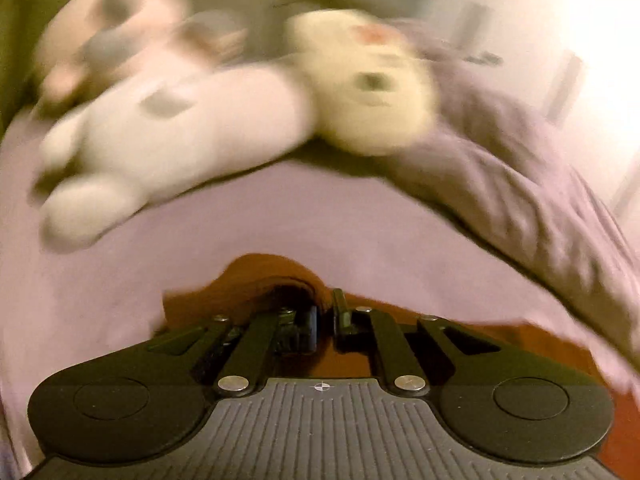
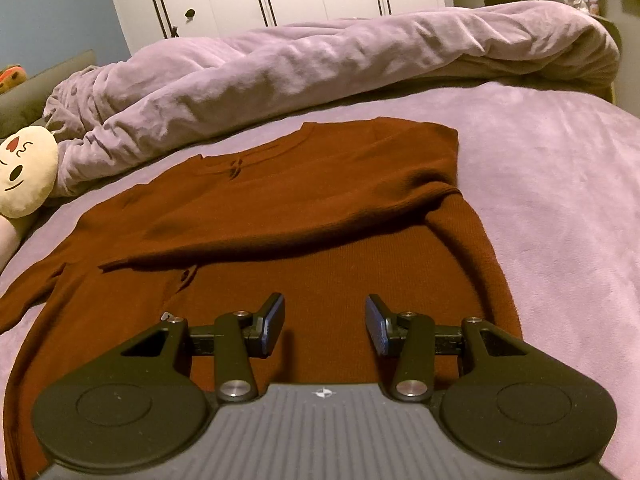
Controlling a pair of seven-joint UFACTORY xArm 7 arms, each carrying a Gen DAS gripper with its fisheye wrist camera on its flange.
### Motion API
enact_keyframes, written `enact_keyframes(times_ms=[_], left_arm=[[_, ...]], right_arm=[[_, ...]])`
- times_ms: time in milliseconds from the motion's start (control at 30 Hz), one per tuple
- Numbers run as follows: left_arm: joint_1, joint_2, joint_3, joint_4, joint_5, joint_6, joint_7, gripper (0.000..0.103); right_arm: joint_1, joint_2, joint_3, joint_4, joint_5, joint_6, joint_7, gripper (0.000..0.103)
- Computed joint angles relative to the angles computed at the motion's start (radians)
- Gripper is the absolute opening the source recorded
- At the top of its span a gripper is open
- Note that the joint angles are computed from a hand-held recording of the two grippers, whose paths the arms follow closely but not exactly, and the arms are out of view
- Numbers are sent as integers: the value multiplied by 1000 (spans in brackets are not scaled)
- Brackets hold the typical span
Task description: Fold small clothes
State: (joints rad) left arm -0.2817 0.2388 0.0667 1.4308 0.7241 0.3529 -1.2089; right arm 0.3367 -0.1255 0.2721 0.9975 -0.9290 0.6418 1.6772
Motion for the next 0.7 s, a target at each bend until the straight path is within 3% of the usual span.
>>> enact_keyframes(times_ms=[100,267,300,333,367,400,567,633,700], left_arm=[[-41,44,-55,83,-13,-5,134,9],[-110,161,-161,220,-156,-6,403,13],[-110,185,-196,237,-205,2,488,20],[-96,208,-248,250,-242,13,567,42],[-114,223,-258,258,-257,40,604,68],[-153,222,-226,249,-251,51,599,74],[-238,112,-94,74,-236,26,458,76],[-276,67,-34,26,-154,91,346,77],[-273,53,-14,17,-99,174,249,77]], right_arm=[[-1,-4,0,-5,-6,-6,17,44],[-6,-16,1,-17,-8,-13,25,44],[-8,-18,1,-18,-7,-14,28,44],[-11,-21,1,-22,-7,-19,34,44],[-13,-24,1,-24,-4,-22,36,44],[-15,-25,2,-23,-2,-23,33,44],[-31,-9,-4,-2,-20,-111,27,44],[-37,41,-18,36,-19,-200,14,44],[-30,122,-43,93,41,-316,-28,44]])
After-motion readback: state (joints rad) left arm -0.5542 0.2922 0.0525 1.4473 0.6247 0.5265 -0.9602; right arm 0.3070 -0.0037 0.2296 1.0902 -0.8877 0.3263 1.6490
